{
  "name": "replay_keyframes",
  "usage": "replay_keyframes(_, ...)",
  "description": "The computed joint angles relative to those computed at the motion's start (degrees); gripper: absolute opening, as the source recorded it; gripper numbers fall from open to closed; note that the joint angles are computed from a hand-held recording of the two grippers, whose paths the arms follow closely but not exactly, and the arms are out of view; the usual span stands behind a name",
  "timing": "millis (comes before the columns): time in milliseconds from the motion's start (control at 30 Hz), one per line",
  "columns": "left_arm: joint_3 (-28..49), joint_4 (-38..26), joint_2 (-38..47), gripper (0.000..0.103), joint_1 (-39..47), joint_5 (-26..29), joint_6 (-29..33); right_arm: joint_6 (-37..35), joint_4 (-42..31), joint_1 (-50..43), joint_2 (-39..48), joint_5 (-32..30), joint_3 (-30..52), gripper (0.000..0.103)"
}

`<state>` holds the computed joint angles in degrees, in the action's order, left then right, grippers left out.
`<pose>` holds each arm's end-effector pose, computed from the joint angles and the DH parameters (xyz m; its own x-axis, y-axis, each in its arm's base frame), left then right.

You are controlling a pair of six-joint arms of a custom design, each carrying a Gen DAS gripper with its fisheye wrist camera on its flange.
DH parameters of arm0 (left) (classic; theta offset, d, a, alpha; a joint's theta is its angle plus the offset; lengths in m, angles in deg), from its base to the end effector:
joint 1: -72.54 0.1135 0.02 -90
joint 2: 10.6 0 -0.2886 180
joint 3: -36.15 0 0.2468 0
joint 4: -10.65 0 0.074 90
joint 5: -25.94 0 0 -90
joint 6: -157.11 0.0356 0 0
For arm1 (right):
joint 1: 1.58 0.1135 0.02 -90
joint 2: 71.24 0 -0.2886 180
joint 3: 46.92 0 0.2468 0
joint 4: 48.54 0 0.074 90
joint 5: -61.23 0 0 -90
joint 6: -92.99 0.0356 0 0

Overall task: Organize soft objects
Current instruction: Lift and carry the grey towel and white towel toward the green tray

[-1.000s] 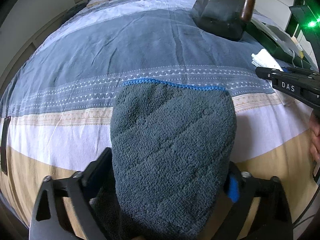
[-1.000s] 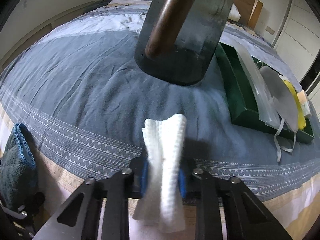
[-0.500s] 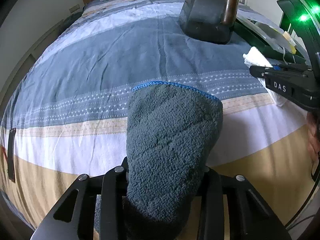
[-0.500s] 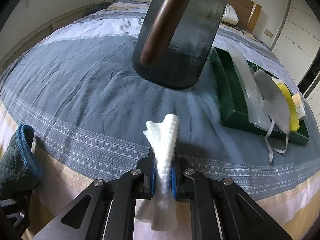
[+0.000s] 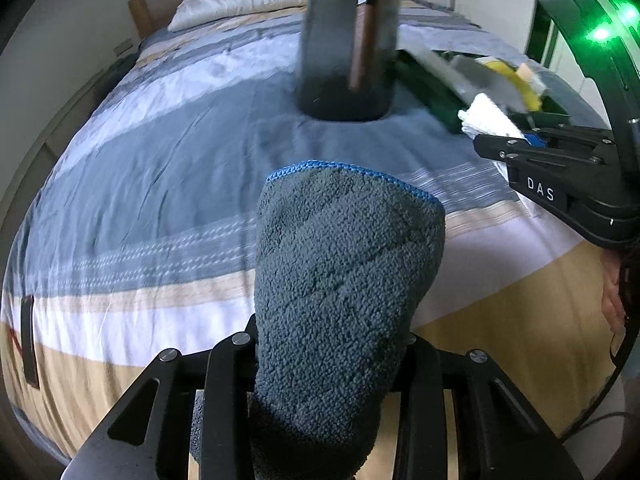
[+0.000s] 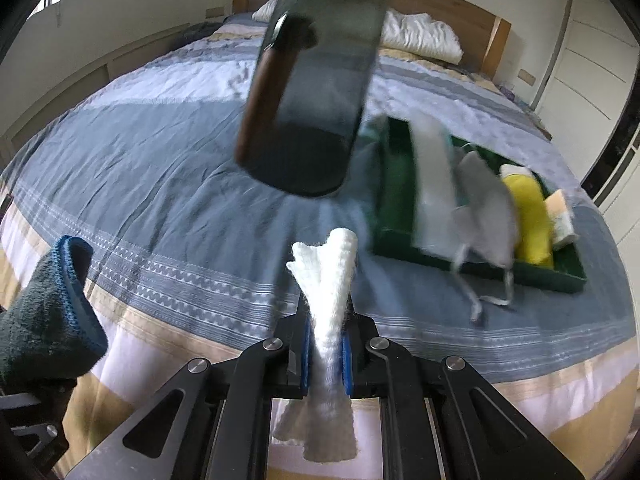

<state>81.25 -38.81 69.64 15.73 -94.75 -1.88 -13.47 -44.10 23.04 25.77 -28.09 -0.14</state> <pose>0.1152 -0.1430 0.1517 -0.8427 -0.1783 -0.5081 -0.2602 0.9609 0.0943 0.2634 0.1202 0.1317 -0.5090 -0.5449 -0.6663 -0.5769 0.7905 -0.2057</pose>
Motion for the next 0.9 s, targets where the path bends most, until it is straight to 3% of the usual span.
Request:
replay_keyframes(433,15.95,-0.22,9.28,0.029,-0.07,-0.71,8.23,-6.59,-8.15,-15.48,-10.84,-7.24,2.60,0.010)
replay_keyframes(633,24.49,1.87,12.83,0.029,2.95,-0.69,14.99,-9.77,-12.12,-22.80,-10.58,-10.45,9.34,0.010)
replay_keyframes(900,41.50,1.92,19.00,0.029,8.95,-2.20,25.12,-11.70,-15.56,-28.23,-7.67,-12.87,20.74,0.010)
